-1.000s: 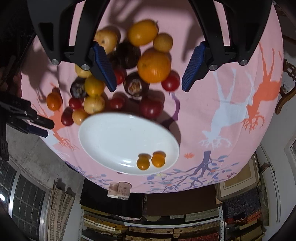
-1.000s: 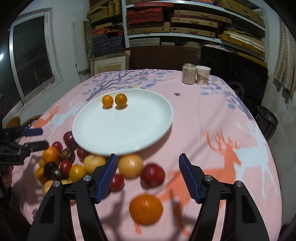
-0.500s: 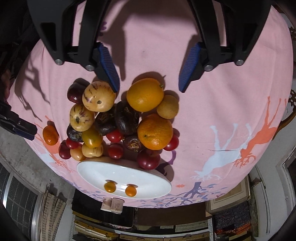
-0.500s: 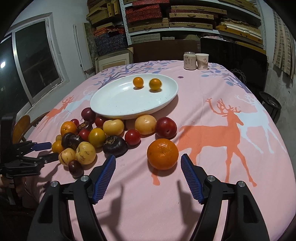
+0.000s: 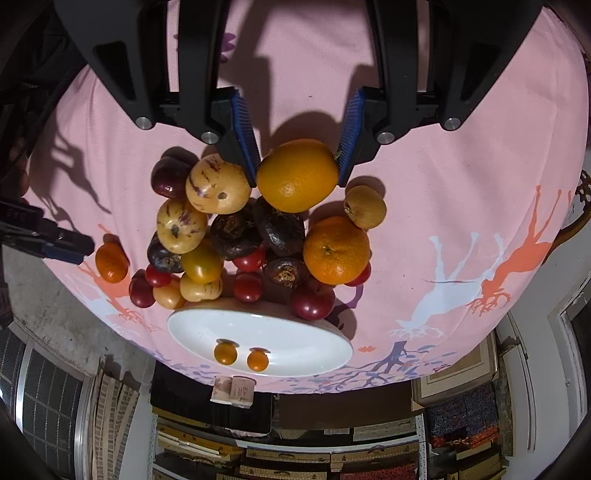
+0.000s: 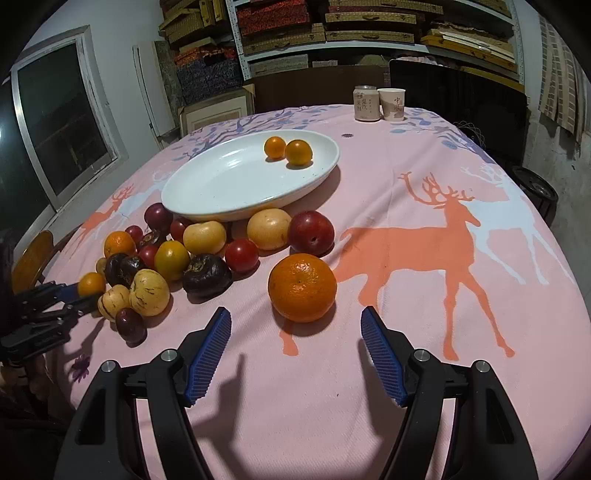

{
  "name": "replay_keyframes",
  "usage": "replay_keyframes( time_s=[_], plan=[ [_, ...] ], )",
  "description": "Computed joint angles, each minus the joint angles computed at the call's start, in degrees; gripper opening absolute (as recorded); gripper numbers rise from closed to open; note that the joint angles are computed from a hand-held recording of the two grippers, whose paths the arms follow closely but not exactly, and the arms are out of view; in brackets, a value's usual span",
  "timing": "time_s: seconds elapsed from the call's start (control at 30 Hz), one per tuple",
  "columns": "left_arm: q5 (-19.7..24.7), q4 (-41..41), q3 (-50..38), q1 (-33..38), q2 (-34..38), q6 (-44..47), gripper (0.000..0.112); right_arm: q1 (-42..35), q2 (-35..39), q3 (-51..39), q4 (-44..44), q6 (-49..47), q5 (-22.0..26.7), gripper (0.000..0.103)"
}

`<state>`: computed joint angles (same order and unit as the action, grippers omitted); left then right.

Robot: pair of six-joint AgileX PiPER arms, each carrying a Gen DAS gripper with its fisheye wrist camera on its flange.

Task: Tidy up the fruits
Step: 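Grasp a small orange with the left gripper while the right gripper grasps a large orange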

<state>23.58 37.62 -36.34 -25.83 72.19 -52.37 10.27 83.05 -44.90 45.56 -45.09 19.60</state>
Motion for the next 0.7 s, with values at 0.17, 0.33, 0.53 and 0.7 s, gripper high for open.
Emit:
replay_keyframes(
  time_s=[0.17,0.33,0.53,0.7],
  plan=[
    [0.9,-1.5,0.4,-0.6,-1.9,1.5,0.040,2.5,2.3,-1.8,-7.1,7.2,-3.3,0.073],
    [0.4,-2.4,0.9,-0.4,-1.8,2.5,0.040,3.3,7.9,-7.0,-13.9,14.1,-2.6,0.058],
    [0.1,-3.6,1.2,1.1,-2.5,3.9,0.040,3.0,6.2,-4.4,-4.2,4.8,-4.1,0.045],
    [-0.3,-4.4,1.1,1.5,-3.2,4.9,0.040,1.5,3.4,-2.7,2.6,-2.1,-2.2,0.045]
  ],
)
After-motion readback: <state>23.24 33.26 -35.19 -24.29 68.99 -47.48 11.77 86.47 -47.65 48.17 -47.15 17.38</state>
